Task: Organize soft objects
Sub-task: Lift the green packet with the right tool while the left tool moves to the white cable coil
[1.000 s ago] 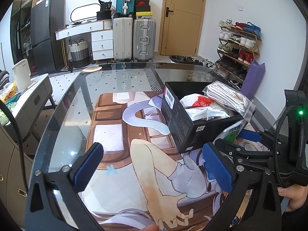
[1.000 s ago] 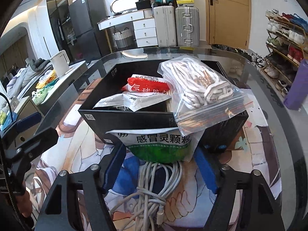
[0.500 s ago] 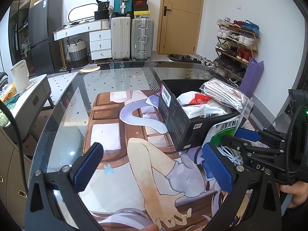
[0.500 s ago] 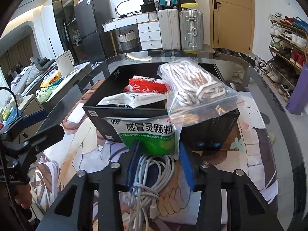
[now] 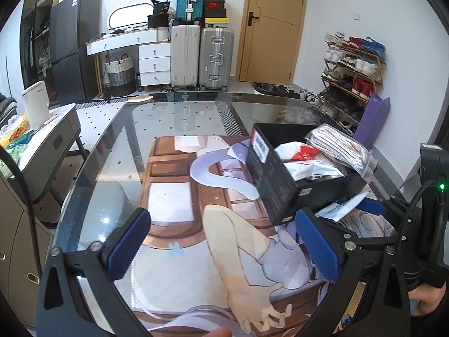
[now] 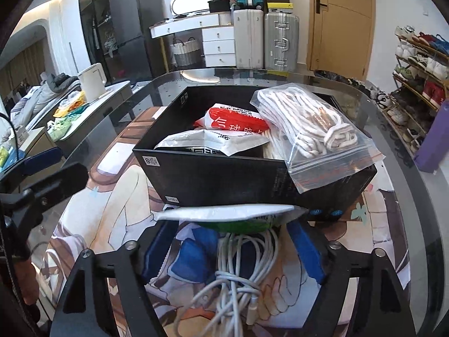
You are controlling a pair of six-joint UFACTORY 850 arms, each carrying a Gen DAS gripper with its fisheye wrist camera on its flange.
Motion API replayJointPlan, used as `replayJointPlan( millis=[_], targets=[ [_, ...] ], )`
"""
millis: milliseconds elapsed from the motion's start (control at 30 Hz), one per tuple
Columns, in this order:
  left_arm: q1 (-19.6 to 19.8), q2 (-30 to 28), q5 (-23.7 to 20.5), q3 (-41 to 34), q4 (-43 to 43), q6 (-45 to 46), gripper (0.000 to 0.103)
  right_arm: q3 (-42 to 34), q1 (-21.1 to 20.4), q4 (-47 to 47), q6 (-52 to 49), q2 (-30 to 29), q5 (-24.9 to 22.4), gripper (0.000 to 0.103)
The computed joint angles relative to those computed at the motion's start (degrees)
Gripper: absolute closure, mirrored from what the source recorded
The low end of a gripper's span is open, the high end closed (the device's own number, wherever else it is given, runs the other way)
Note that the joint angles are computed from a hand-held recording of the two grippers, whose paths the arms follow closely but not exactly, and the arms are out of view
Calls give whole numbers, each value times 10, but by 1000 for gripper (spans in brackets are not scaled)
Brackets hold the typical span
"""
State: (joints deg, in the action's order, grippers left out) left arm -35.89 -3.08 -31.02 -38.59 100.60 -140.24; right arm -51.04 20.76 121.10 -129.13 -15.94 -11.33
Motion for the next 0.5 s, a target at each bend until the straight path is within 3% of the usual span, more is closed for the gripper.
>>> replayJointPlan(
  millis=[100, 200, 267, 500],
  targets=[
    [4, 6, 4, 5, 8, -8, 0, -5, 7, 13, 4, -4, 15, 21],
    [3, 8, 3, 5, 7, -7, 0, 2, 6, 107, -85, 2, 4, 22],
    [4, 9, 4, 6, 10, -8, 0, 3, 2, 89, -71, 6, -4, 34],
    [1, 6, 7, 2, 6, 1, 0, 12, -29, 34, -32, 20, -43, 39]
  ],
)
